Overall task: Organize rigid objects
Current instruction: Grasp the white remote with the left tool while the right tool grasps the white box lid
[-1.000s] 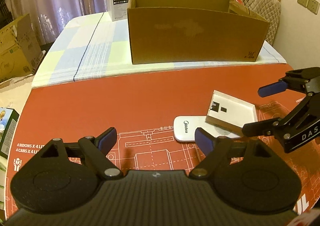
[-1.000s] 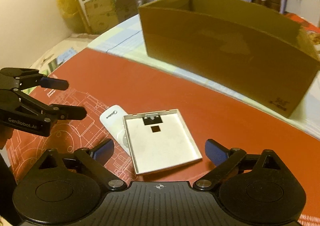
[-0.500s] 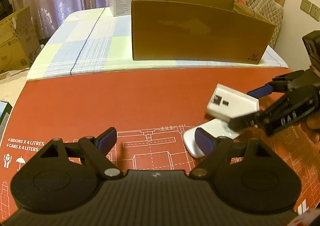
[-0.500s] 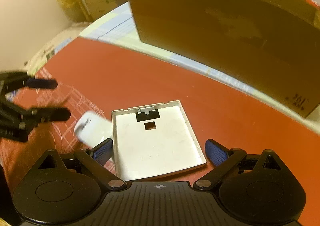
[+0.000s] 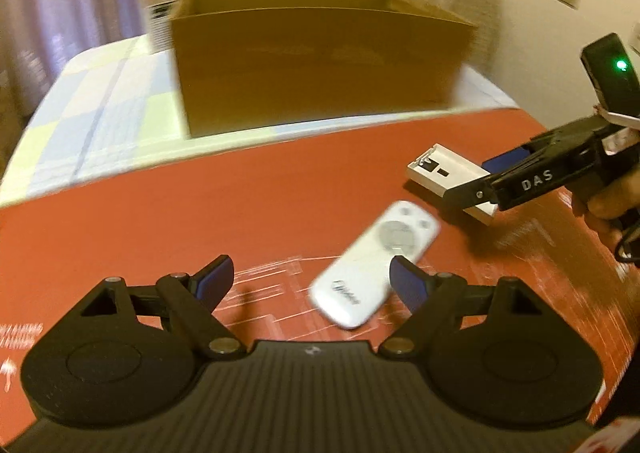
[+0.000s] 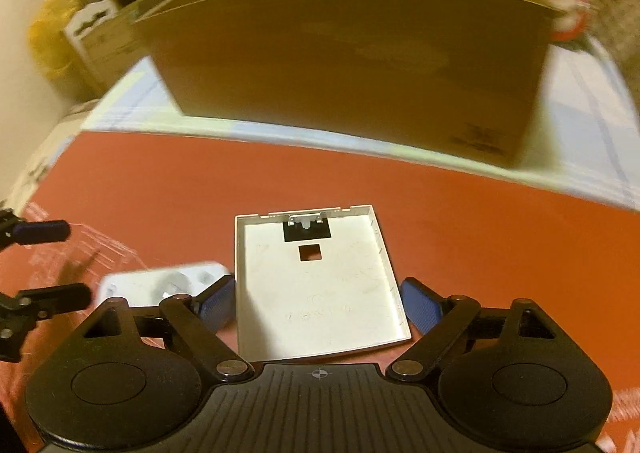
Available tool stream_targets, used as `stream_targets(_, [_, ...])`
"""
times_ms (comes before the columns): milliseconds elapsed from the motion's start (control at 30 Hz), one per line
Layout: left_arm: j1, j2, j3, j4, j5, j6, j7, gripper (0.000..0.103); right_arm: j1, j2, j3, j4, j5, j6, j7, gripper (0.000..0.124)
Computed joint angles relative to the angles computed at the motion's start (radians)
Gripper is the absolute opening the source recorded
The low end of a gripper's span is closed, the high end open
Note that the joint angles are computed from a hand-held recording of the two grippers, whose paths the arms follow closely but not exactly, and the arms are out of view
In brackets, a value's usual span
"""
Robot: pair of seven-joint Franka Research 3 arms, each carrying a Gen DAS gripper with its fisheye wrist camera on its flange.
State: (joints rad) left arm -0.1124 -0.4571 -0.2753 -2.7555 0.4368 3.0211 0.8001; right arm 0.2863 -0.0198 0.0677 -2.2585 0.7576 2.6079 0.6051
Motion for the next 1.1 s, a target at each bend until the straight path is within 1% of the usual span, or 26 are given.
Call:
stream_targets(67, [-0.06,0.037,0.055,0.012,-0.016,0.021,0.067,0.082,-0.006,-0.032,-0.005,-0.048,-0.036,0.052,0.024,0.085])
stream_targets(200, [-0.098,0.093,0.078,0.043,-0.03,0.031,0.165,0.08,-0.011,-0.09,-0.029,-0.125,-0.005,0.087,-0.001,0.086])
stream_targets(233, [-0.091,0.105,0.068,0.051,-0.025,0.033,0.177,0.079,-0.01,-0.103,-0.037,-0.142,0.015,0.097,-0.024,0.085])
stream_targets(300, [-0.078,0.126,0.049,0.067,-0.019,0.029,0.189,0.072,0.001,-0.126,-0.045,-0.176,0.06,0.127,-0.078,0.086])
stream_targets(367, [-0.068,0.153,0.038,0.087,-0.008,0.025,0.205,0.069,0.01,-0.144,-0.056,-0.204,0.093,0.153,-0.125,0.086])
stream_targets(467, [-0.046,0.18,0.02,0.11,0.022,0.017,0.216,0.058,0.028,-0.156,-0.059,-0.227,0.134,0.188,-0.162,0.086])
stream_targets(500, [-0.05,0.185,0.024,0.113,0.021,0.016,0.222,0.053,0.04,-0.146,-0.05,-0.225,0.15,0.207,-0.155,0.086])
stream_targets(567, [-0.056,0.195,0.028,0.118,0.013,0.016,0.224,0.045,0.048,-0.142,-0.05,-0.223,0.169,0.217,-0.155,0.086])
stream_targets(667, [-0.006,0.186,-0.03,0.12,0.059,-0.001,0.134,0.039,0.054,-0.138,-0.052,-0.221,0.195,0.231,-0.159,0.086])
stream_targets(700, [0.019,0.182,-0.057,0.123,0.086,-0.013,0.087,0.038,0.056,-0.138,-0.051,-0.222,0.203,0.239,-0.164,0.086])
stream_targets(733, [0.05,0.173,-0.095,0.128,0.126,-0.034,0.02,0.037,0.059,-0.138,-0.051,-0.225,0.211,0.247,-0.172,0.086])
stream_targets(800, [0.083,0.168,-0.136,0.138,0.194,-0.058,-0.092,0.036,0.067,-0.137,-0.049,-0.232,0.23,0.27,-0.198,0.086])
stream_targets(867, [0.115,0.167,-0.167,0.14,0.27,-0.055,-0.201,0.036,0.079,-0.138,-0.047,-0.241,0.252,0.297,-0.236,0.086])
stream_targets(933, [0.141,0.174,-0.183,0.149,0.344,-0.046,-0.283,0.037,0.09,-0.137,-0.05,-0.245,0.282,0.314,-0.275,0.086])
stream_targets(1100, [0.146,0.191,-0.177,0.173,0.485,-0.052,-0.397,0.037,0.099,-0.126,-0.054,-0.236,0.37,0.328,-0.356,0.087])
